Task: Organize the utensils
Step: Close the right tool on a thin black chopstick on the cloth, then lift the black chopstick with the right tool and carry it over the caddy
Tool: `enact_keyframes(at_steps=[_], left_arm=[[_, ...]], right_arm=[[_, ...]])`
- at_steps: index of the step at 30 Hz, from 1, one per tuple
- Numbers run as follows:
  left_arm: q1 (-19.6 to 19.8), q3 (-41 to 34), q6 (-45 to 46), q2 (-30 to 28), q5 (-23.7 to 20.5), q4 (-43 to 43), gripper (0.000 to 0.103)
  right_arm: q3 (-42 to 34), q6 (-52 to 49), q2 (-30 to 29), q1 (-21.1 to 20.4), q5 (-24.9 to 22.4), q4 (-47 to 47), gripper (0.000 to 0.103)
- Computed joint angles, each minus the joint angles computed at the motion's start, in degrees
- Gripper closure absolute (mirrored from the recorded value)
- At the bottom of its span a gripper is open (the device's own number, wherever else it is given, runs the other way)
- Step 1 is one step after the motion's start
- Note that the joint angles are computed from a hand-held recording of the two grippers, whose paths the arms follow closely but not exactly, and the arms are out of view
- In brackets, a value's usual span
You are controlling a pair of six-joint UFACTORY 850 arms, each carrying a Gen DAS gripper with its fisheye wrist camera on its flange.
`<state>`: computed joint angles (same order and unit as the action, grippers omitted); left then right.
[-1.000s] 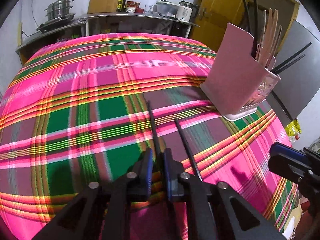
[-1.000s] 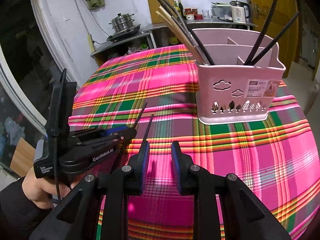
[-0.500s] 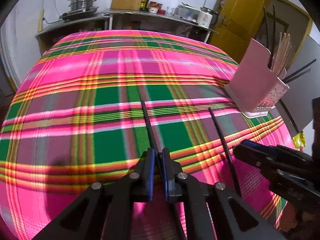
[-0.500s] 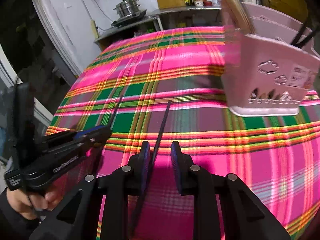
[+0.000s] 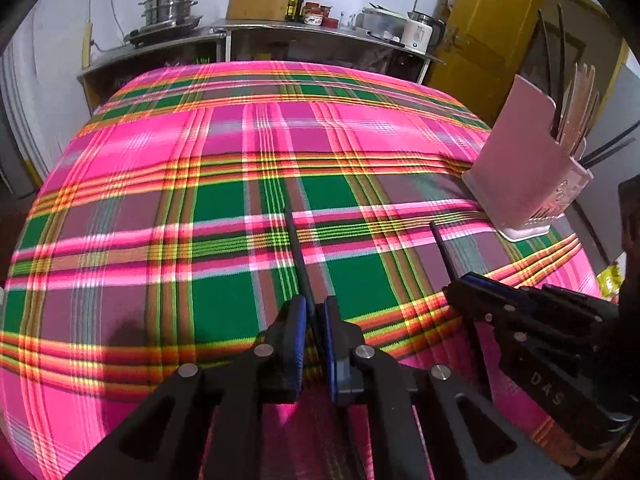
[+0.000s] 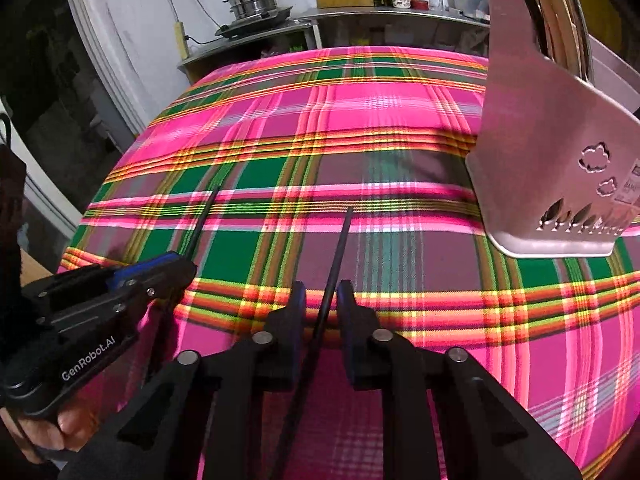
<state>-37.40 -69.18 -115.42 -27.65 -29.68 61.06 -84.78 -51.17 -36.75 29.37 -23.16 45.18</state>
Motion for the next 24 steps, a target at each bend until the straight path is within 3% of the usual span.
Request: enact_keyframes(at_steps=[4, 12, 24], left_arm=[[0.0, -1.7, 3.4, -1.1, -1.9, -2.6, 0.095], [-0.3, 0.4, -1.9, 1.5, 1.3, 2.0, 0.097], [-3.6, 1.6, -8.5, 8.2, -3.4, 11.6, 0.098]], right_arm=[[-0.8, 1.7, -0.3, -0.1, -0.7, -1.0, 0.095], [-0.8, -2.4, 1.1, -1.4, -3.9, 4.3, 0.096], [3.7, -14.6, 8.5, -3.9, -4.5, 18.6, 0.097]])
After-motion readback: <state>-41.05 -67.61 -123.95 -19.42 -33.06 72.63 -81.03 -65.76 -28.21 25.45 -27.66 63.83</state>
